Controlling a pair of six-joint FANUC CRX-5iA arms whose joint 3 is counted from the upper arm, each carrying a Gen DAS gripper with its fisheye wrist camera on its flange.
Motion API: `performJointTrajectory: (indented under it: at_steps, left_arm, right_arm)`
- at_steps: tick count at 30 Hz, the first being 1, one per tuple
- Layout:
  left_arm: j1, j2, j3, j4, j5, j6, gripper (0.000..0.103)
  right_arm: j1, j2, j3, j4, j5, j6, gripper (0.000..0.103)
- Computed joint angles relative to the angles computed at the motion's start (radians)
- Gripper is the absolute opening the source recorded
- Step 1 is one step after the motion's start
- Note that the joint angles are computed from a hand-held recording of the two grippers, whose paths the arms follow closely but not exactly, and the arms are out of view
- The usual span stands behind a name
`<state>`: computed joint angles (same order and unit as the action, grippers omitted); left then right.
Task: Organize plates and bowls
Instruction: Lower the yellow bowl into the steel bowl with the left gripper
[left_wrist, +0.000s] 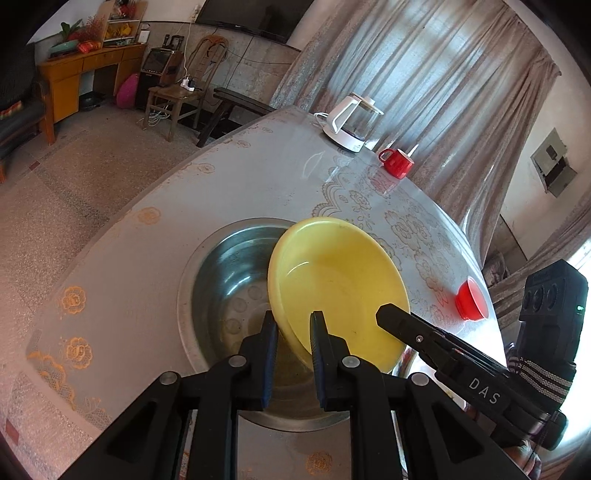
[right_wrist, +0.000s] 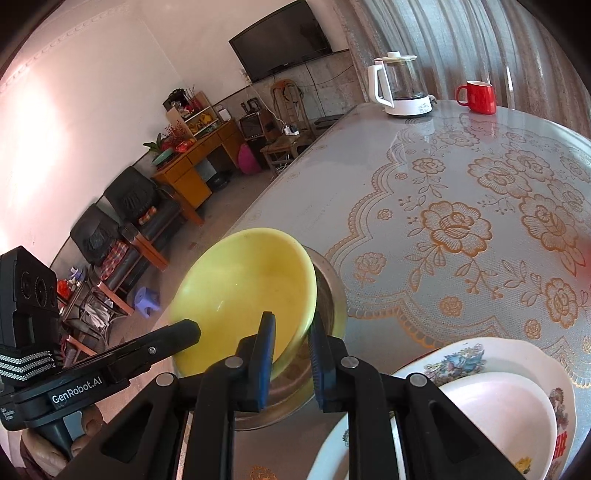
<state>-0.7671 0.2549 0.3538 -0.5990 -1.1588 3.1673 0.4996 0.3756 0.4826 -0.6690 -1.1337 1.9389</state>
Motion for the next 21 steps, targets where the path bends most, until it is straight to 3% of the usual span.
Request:
performJointTrajectory:
  at_steps: [12, 21]
  left_arm:
    - [0.025, -0.007, -0.055, 0.033, 0.012, 0.023, 0.017]
    - [0.003, 0.033, 0.007, -0.011, -0.066, -0.013, 0.024]
  right_arm:
    - [0.063, 0.022, -0.008, 0.091, 0.005, -0.029, 0.021]
    - [0.103, -0.016, -0.074, 0.148, 0.076, -0.010, 0.030]
